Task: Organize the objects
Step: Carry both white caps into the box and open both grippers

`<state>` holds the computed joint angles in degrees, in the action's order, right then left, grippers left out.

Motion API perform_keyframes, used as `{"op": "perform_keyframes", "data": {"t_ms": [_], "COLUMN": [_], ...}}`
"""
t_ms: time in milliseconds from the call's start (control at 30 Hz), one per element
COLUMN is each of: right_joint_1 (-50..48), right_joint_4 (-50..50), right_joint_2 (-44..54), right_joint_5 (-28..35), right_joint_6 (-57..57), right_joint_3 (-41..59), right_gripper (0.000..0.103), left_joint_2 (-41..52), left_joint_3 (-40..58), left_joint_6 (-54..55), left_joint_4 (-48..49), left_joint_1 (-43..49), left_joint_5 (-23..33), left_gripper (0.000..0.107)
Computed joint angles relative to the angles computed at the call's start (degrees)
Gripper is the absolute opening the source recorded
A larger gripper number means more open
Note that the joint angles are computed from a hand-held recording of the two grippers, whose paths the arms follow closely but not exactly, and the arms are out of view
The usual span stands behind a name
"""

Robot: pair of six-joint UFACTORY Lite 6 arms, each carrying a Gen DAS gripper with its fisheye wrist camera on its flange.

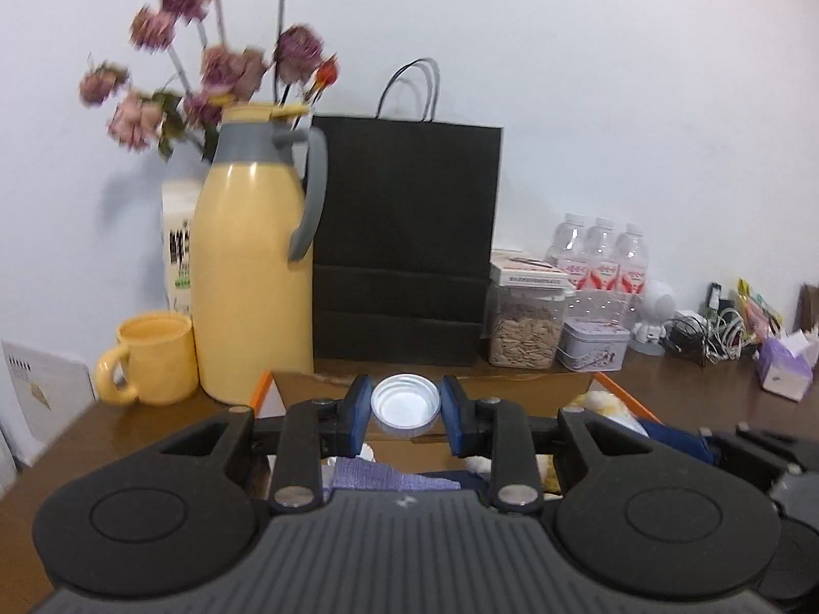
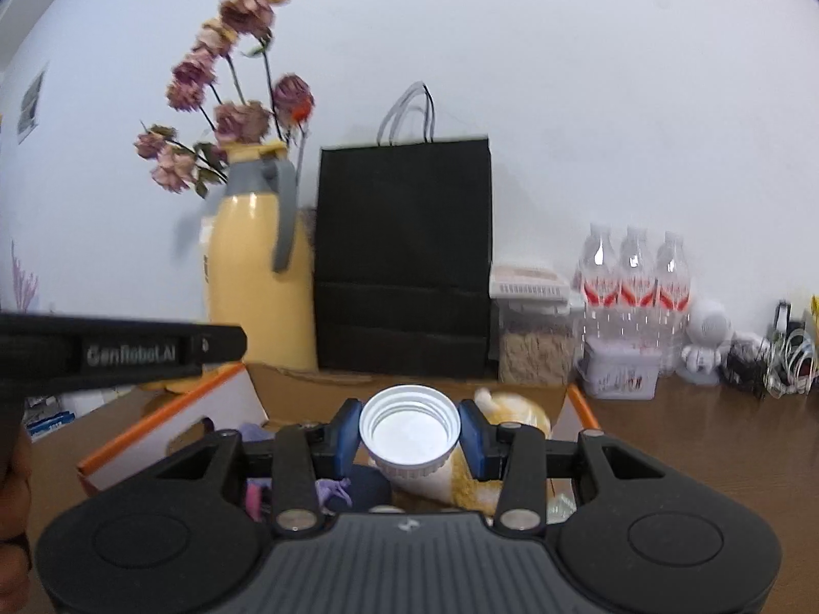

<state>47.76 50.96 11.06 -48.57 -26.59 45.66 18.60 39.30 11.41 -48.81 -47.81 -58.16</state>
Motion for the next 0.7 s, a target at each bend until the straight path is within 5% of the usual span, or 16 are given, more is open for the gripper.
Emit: {"op": "perform_keyframes", "data": {"t_ms": [200, 433, 500, 533, 600, 633, 700], "right_joint_1": [-2.5, 0.0, 0.1, 0.3, 0.7, 1.1, 1.7], "right_joint_4": [-1.2, 0.7, 1.0, 1.2, 2.5, 3.4, 4.8], "right_joint_2": [1.8, 1.3, 0.6, 0.5, 0.3, 0.5, 0.4], "right_joint_5": [4.1, 2.7, 2.9, 2.8, 2.3, 1.4, -0.3], "right_joint_6": [1.5, -0.3, -0.6, -0.9, -1.8, -2.3, -2.8], "right_joint_3": [0.2, -0.9, -1.4, -1.6, -1.8, -1.8, -2.2], "right_gripper": [0.039, 0.039, 0.039, 0.044, 0.075, 0.098, 0.103], "left_joint_2": [2.6, 2.1, 1.6, 1.3, 1.1, 1.2, 2.1], "left_joint_3": [0.6, -0.8, -1.4, -2.0, -2.9, -3.0, -3.2], "left_joint_6": [-3.8, -3.9, -3.2, -3.0, -2.6, -1.9, -1.4], "left_joint_4": [6.5, 5.3, 3.7, 3.1, 1.1, -0.6, -3.4], "left_joint_1": [5.2, 3.8, 2.6, 2.1, 0.7, -0.3, -2.0], "left_joint_5": [6.1, 3.3, 1.6, 0.5, -2.1, -3.5, -7.1], "left_gripper": [0.03, 0.03, 0.042, 0.049, 0.093, 0.102, 0.103]}}
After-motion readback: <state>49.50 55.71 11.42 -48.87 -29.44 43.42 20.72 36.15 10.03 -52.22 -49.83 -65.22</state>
